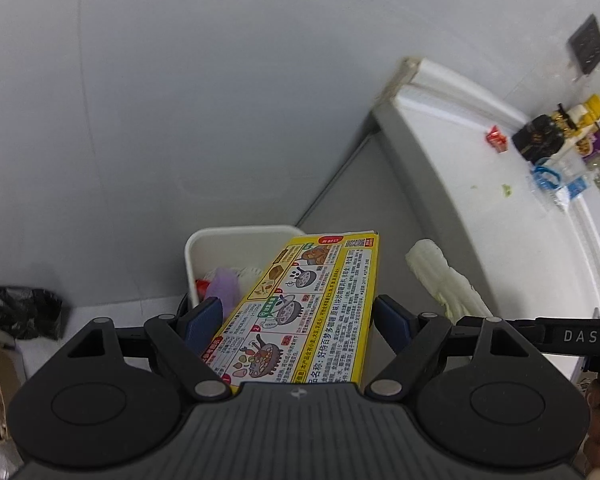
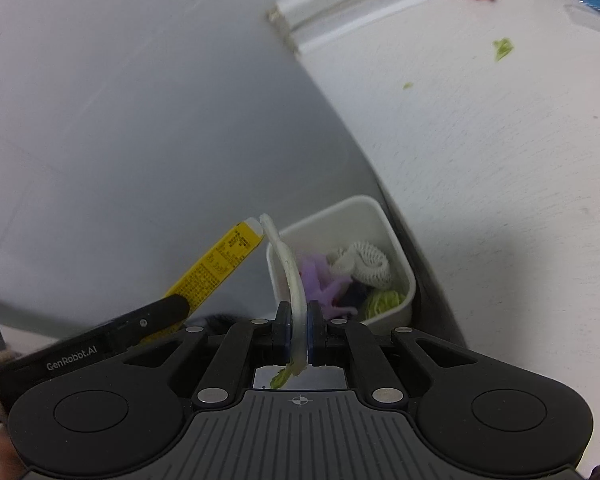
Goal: Collect trash
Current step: 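Carry the yellow box in the left gripper while the right carries the cabbage stalk to the bin, then open the left gripper over the bin while the right releases the cabbage stalk into it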
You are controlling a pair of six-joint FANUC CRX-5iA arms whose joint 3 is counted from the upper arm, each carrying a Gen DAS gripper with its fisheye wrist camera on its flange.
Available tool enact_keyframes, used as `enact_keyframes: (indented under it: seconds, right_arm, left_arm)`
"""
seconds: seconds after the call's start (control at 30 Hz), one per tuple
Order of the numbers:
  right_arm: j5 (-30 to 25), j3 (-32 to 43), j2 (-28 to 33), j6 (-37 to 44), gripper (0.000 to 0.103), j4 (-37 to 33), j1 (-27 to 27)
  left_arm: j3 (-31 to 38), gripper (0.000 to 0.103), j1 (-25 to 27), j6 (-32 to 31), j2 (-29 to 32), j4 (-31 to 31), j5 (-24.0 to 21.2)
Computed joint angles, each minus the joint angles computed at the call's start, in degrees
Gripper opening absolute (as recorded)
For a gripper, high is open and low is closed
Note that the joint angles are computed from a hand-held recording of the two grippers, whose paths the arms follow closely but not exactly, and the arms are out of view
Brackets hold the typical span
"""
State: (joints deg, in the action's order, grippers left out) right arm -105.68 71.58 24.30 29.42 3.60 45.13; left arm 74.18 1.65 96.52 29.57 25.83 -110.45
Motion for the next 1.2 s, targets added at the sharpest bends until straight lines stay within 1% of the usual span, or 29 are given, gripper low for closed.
enact_keyframes:
  seconds: [0.1, 0.2, 0.3, 0.4, 0.5, 0.6, 0.67, 0.73, 0.77, 0.87, 0.9, 0.97, 1.03, 1.07, 1.2]
  right_arm:
    - [-2.2, 1.7, 2.1, 1.5, 0.006, -0.7, -0.2]
    - [-3.2, 1.1, 3.2, 2.7, 0.006, -1.5, -0.3]
    - [-2.2, -2.3, 2.9, 3.5, 0.006, -3.1, -0.8]
    - [-0.3, -5.7, 3.1, 4.9, 0.006, -3.1, -1.0]
    - [2.0, -9.8, 3.2, 6.0, 0.006, -1.8, -0.9]
    - [4.6, -13.9, 3.3, 5.6, 0.006, -0.5, -1.2]
    - [6.5, -16.4, 3.4, 5.0, 0.006, 0.2, -1.6]
    - [7.8, -17.8, 4.2, 5.7, 0.006, 2.0, -1.3]
    - [9.3, -20.8, 2.8, 6.5, 0.007, 3.7, -0.5]
    - [11.9, -22.6, 3.2, 7.1, 0.007, 4.9, -0.1]
    - [12.1, -22.8, 3.6, 7.4, 0.007, 5.4, 0.1]
    - [12.3, -23.5, 4.1, 8.6, 0.007, 6.8, 0.6]
    - [12.9, -24.4, 4.2, 9.1, 0.007, 7.0, 0.7]
    - [12.7, -23.9, 4.7, 9.4, 0.007, 6.9, 0.6]
    - [12.3, -24.4, 5.4, 9.6, 0.007, 7.0, 0.5]
  left_arm:
    - [-6.4, 0.08, 0.1, -0.7, -2.9, -1.6, 1.5]
    - [-11.9, 0.08, -0.3, -1.2, -5.2, -4.0, 2.6]
    - [-16.4, 0.08, -1.0, -1.1, -6.7, -6.1, 3.6]
    - [-20.6, 0.08, -1.7, -2.4, -7.8, -7.9, 5.4]
    - [-25.2, 0.08, -2.6, -4.7, -8.8, -9.4, 9.4]
    - [-29.5, 0.08, -3.5, -7.0, -9.1, -10.1, 14.4]
    - [-32.9, 0.08, -3.6, -8.7, -9.7, -10.0, 17.6]
    - [-35.1, 0.08, -3.9, -10.0, -9.7, -9.9, 19.7]
    - [-36.1, 0.08, -4.0, -10.6, -9.8, -9.8, 20.4]
    - [-38.9, 0.08, -4.4, -12.7, -10.1, -10.4, 22.3]
    - [-38.0, 0.08, -4.8, -12.6, -9.4, -10.9, 22.1]
    - [-38.5, 0.08, -5.0, -12.9, -9.0, -11.4, 22.6]
    - [-38.9, 0.08, -5.1, -12.9, -8.7, -11.7, 22.9]
    - [-38.1, 0.08, -5.4, -12.4, -8.0, -12.0, 22.6]
    - [-38.4, 0.08, -5.4, -12.9, -7.6, -12.3, 22.8]
